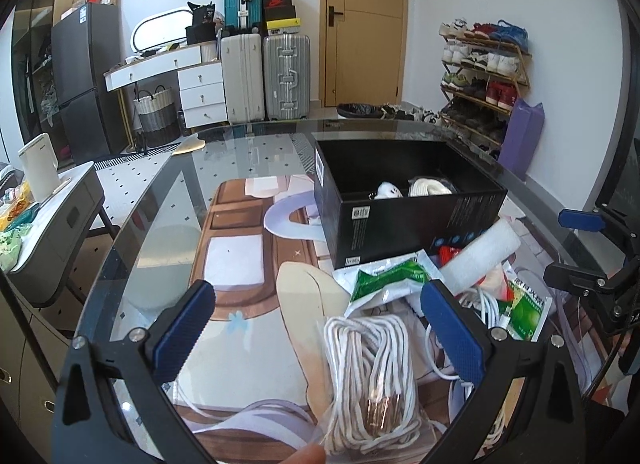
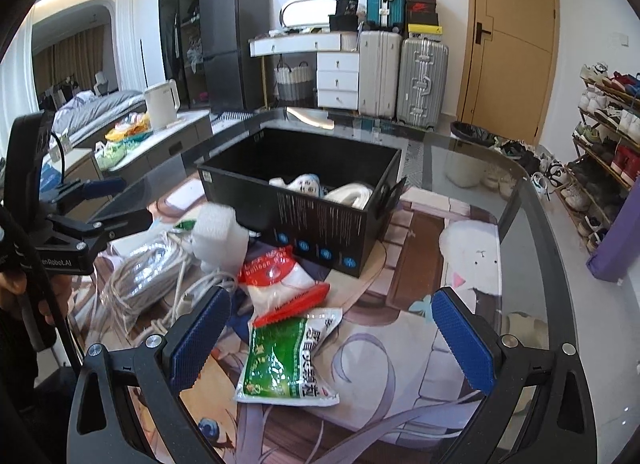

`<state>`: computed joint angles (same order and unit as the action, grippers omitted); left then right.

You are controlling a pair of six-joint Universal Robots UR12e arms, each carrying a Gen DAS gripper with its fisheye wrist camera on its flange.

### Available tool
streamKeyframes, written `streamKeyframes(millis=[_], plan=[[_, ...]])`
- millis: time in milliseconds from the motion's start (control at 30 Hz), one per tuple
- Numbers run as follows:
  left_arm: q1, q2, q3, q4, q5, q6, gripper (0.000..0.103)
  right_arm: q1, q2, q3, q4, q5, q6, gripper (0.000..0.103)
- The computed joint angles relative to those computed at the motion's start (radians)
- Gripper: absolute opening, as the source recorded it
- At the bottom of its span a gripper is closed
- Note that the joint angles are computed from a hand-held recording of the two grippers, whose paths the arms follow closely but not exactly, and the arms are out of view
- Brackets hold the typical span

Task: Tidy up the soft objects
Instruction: 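Move both grippers back over the remaining items beside the box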

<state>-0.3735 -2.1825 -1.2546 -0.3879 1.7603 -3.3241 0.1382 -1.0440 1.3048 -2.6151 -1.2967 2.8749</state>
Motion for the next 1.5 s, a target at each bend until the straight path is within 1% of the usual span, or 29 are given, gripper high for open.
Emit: streamKeyframes(millis=[167,367,733,1033,1500], plan=[[0.002,0.002,0.006,-0.046,-0.019,0.014,0.103,0.003,0.004,-0.009,0.047,-0.009,-0.015,0.102],[0.003,0.002,0.008,-0.077,-0.026,0.016,0.103,0.007,0.010,-0.018,0.083,-0.013,-0.034,0.102],[0.004,0.004,0.015,-0.141,-0.046,0.051,0.103,0.017,0.025,-0.038,0.162,-0.025,-0.061,0.102],[-0.001,-0.002,0.035,-0.217,-0.044,0.073,0.103,0.018,0.034,-0.046,0.188,-0.023,-0.062,0.102],[-0.002,-0.010,0.051,-0.293,-0.062,0.079,0.103,0.028,0.044,-0.048,0.220,-0.028,-0.080,0.102]])
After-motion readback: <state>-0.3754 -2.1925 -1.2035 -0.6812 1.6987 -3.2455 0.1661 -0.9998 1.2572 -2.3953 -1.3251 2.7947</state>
